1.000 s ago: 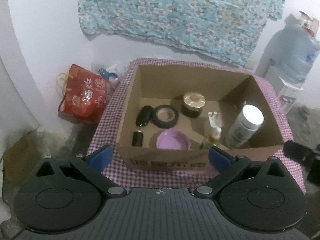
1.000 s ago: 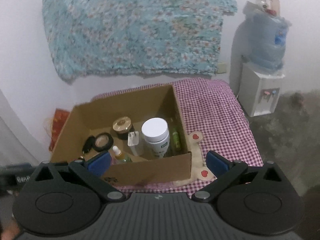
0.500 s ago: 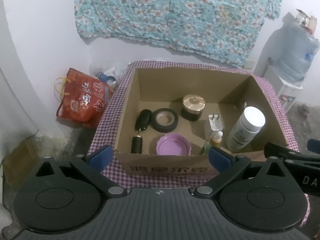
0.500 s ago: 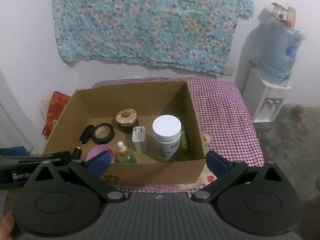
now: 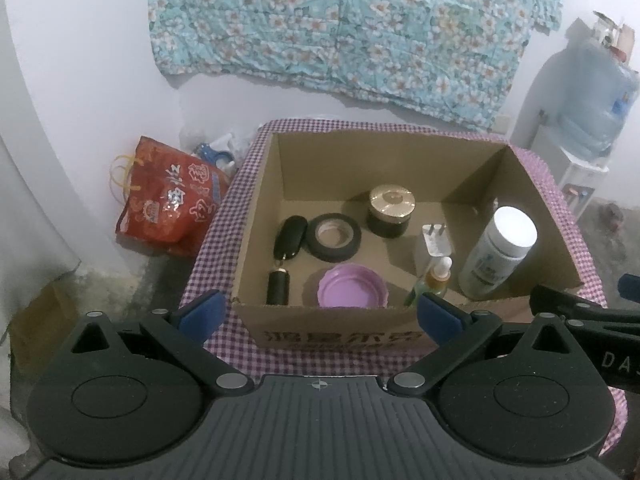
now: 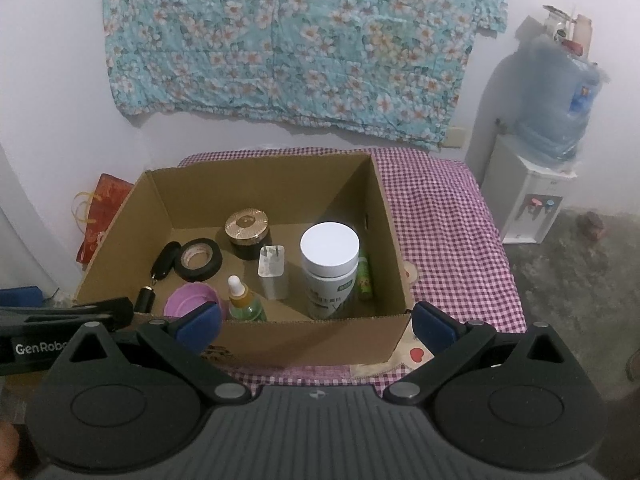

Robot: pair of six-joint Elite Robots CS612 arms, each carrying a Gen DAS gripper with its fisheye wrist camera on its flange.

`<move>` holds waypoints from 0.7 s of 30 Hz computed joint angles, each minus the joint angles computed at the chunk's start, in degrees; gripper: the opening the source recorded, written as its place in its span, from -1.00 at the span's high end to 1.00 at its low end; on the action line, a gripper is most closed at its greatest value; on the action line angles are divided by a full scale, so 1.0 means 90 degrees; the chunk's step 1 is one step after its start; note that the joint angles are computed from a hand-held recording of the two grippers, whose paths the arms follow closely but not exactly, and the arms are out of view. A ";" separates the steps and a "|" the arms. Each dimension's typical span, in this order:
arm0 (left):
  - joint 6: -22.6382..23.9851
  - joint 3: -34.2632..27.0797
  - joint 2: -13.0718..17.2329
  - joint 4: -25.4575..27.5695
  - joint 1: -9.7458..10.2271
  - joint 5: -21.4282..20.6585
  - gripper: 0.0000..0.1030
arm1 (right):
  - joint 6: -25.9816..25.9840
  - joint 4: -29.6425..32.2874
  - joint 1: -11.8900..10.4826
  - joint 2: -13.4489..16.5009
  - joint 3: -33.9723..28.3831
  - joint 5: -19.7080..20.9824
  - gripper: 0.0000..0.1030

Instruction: Organize rigid objects

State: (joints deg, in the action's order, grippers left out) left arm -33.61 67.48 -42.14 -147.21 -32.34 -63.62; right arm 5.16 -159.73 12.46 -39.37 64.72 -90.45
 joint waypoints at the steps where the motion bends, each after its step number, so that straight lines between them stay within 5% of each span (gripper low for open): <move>1: 0.0009 0.0006 -0.0001 0.0001 0.0002 0.0000 -0.99 | -0.0001 0.0010 -0.0002 0.0001 -0.0004 0.0001 -1.00; 21: 0.0040 0.0048 -0.0020 0.0005 -0.0003 -0.0022 -0.99 | -0.0013 0.0002 -0.0015 -0.0016 0.0074 0.0003 -1.00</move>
State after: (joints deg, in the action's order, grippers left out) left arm -33.26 67.91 -42.32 -147.16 -32.36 -63.81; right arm 5.05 -159.71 12.33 -39.52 65.39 -90.42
